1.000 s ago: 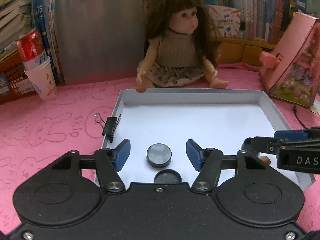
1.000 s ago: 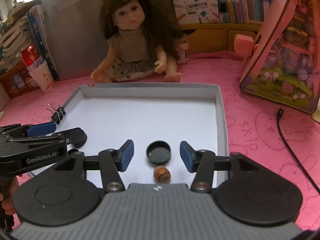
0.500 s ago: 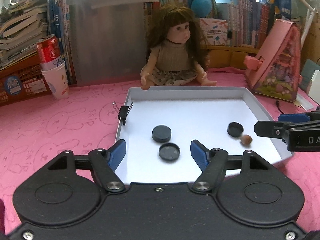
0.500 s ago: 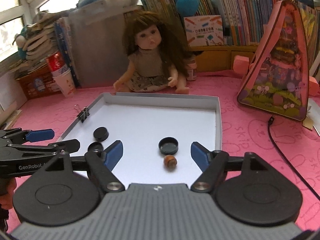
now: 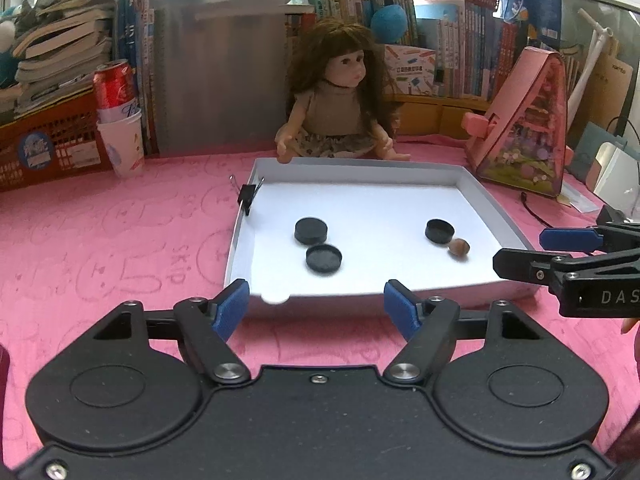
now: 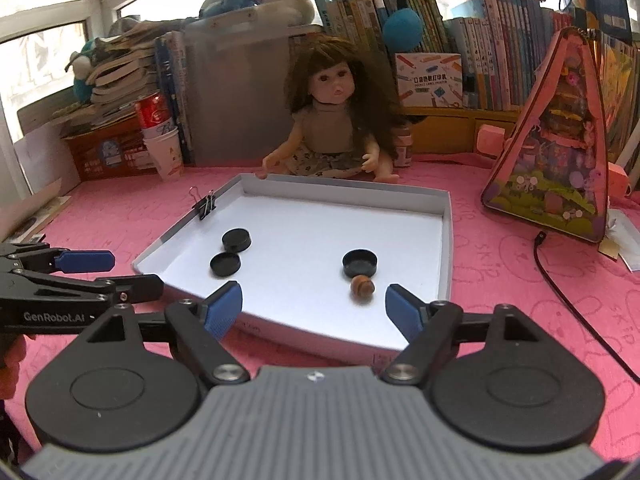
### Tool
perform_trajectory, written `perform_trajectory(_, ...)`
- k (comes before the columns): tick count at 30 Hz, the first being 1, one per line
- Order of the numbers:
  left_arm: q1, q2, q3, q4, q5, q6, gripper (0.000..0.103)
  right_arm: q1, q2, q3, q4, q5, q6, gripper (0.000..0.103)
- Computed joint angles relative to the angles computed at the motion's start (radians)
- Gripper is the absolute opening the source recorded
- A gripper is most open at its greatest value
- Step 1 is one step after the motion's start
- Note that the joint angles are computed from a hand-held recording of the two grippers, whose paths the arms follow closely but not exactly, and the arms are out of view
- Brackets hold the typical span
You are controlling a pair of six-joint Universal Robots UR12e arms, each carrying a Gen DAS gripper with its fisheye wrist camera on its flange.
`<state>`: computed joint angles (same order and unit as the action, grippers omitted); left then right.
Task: Organize rigid objects
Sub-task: 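Move both grippers back toward the remaining acorn and black disc, then grasp the second brown acorn with the left gripper while the right gripper grasps a black disc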
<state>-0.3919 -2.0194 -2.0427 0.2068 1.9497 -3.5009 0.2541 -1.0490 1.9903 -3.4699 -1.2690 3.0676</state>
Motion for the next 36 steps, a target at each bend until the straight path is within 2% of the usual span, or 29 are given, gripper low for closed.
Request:
perform_trajectory(6, -0.016, 0.009, -0.044, 0.032, 0.038, -0.025, 0.073, -0.008, -0.001, 0.046, -0.063, 0.005, -0.032, 0.087)
perform_trajectory(15, -0.032, 0.021, -0.100, 0.041, 0.069, -0.078, 0.073, -0.018, -0.004, 0.112, -0.110, -0.009, -0.086, 0.087)
perform_trajectory(17, -0.039, 0.022, -0.113, 0.058, 0.075, -0.084, 0.069, -0.022, -0.007, 0.125, -0.120, -0.007, -0.102, 0.087)
perform_trajectory(22, -0.051, 0.025, -0.139, 0.073, 0.076, -0.096, 0.052, -0.034, -0.011, 0.155, -0.136, 0.020, -0.138, 0.087)
perform_trajectory(27, -0.059, 0.023, -0.147, 0.075, 0.080, -0.088, 0.047, -0.035, -0.012, 0.175, -0.138, 0.032, -0.160, 0.087)
perform_trajectory(36, -0.059, 0.015, -0.137, 0.059, 0.085, -0.108, 0.046, -0.020, -0.004, 0.181, -0.147, 0.031, -0.208, 0.087)
